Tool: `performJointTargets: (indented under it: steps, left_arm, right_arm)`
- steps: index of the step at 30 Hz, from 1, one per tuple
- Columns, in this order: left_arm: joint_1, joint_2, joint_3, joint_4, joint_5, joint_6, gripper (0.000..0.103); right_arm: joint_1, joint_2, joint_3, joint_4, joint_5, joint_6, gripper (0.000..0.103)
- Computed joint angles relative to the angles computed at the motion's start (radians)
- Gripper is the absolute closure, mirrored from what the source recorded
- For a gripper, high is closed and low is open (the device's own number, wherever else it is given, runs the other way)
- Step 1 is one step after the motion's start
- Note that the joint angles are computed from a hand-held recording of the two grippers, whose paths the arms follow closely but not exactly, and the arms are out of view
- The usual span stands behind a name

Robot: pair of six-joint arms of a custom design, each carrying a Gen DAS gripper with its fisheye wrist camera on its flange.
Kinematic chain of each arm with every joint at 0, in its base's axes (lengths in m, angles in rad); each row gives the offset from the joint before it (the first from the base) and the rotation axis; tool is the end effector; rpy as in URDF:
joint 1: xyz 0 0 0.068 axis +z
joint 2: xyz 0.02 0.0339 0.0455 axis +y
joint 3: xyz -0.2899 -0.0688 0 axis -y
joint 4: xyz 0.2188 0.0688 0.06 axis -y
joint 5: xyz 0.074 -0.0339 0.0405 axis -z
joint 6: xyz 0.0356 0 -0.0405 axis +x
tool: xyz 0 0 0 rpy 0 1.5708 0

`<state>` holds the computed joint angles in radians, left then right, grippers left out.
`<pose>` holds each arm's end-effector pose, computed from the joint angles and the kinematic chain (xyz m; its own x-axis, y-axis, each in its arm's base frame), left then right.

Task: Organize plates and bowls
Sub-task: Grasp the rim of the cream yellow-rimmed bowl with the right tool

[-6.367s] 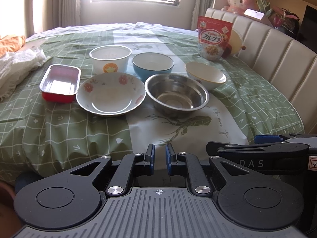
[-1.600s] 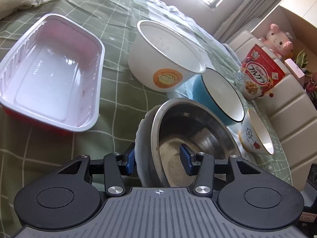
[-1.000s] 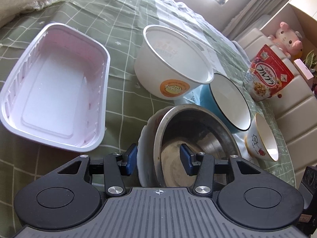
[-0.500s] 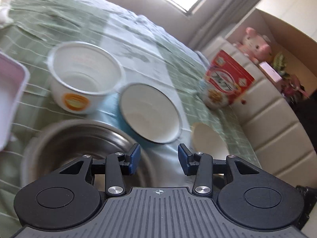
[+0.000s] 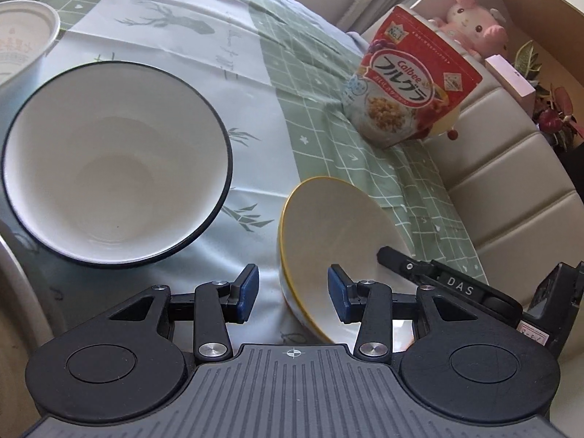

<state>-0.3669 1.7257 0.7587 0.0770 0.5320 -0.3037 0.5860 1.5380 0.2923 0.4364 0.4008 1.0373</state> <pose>0.2775 -0.1260 0.1725 -0.8737 0.0597 -0.4827 0.3625 0.7417 -0.5644 0.1834 0.1051 0.1378 -0.5520 0.5852 -0.5941 0.3744 0.8105 0.4505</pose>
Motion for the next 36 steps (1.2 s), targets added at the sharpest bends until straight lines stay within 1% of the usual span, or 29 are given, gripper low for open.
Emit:
performJointTargets:
  steps: [2, 4, 5, 7, 9, 11, 14, 19, 21, 23, 25, 28, 31, 34, 36]
  left_arm:
    - [-0.022, 0.043, 0.033, 0.0, -0.008, -0.009, 0.058]
    - [-0.028, 0.069, 0.057, -0.026, 0.013, -0.001, 0.066]
    - [-0.031, 0.07, 0.064, -0.046, 0.018, 0.006, 0.068]
    - [-0.03, 0.043, 0.047, -0.069, 0.002, 0.031, 0.068]
    - [-0.014, -0.003, 0.02, -0.099, -0.006, 0.065, 0.068]
    - [0.017, -0.057, -0.006, -0.15, -0.004, 0.101, 0.068]
    - [0.089, -0.148, -0.049, -0.258, 0.021, 0.173, 0.067]
    - [0.215, -0.302, -0.119, -0.401, 0.042, 0.344, 0.066]
    - [0.263, -0.325, -0.128, -0.437, 0.055, 0.399, 0.066]
    - [0.309, -0.32, -0.132, -0.463, 0.082, 0.43, 0.066]
    - [0.342, -0.313, -0.131, -0.49, 0.103, 0.465, 0.067]
    - [0.373, -0.346, -0.135, -0.525, 0.129, 0.505, 0.067]
    - [0.403, -0.39, -0.127, -0.566, 0.145, 0.538, 0.067]
    - [0.453, -0.41, -0.113, -0.622, 0.185, 0.585, 0.068]
    - [0.471, -0.407, -0.104, -0.648, 0.203, 0.605, 0.071]
  right_arm:
    - [-0.004, 0.03, -0.005, 0.046, -0.047, 0.005, 0.078]
    - [0.032, 0.032, 0.003, 0.042, -0.038, 0.017, 0.079]
    - [0.063, 0.028, 0.02, 0.007, -0.004, 0.034, 0.079]
    - [0.132, 0.014, 0.061, -0.084, 0.06, 0.069, 0.079]
    - [0.186, 0.001, 0.076, -0.121, 0.085, 0.1, 0.079]
    - [0.234, -0.004, 0.078, -0.128, 0.084, 0.129, 0.079]
    - [0.311, 0.01, 0.089, -0.123, 0.084, 0.173, 0.079]
    - [0.415, 0.073, 0.128, -0.106, 0.084, 0.22, 0.077]
    - [0.445, 0.091, 0.145, -0.103, 0.087, 0.233, 0.077]
    - [0.47, 0.106, 0.156, -0.105, 0.097, 0.252, 0.077]
    - [0.497, 0.114, 0.18, -0.145, 0.128, 0.272, 0.077]
    - [0.548, 0.128, 0.229, -0.244, 0.186, 0.314, 0.078]
    - [0.573, 0.143, 0.239, -0.257, 0.194, 0.332, 0.078]
    - [0.591, 0.159, 0.247, -0.276, 0.212, 0.363, 0.078]
    - [0.605, 0.163, 0.26, -0.304, 0.231, 0.385, 0.078]
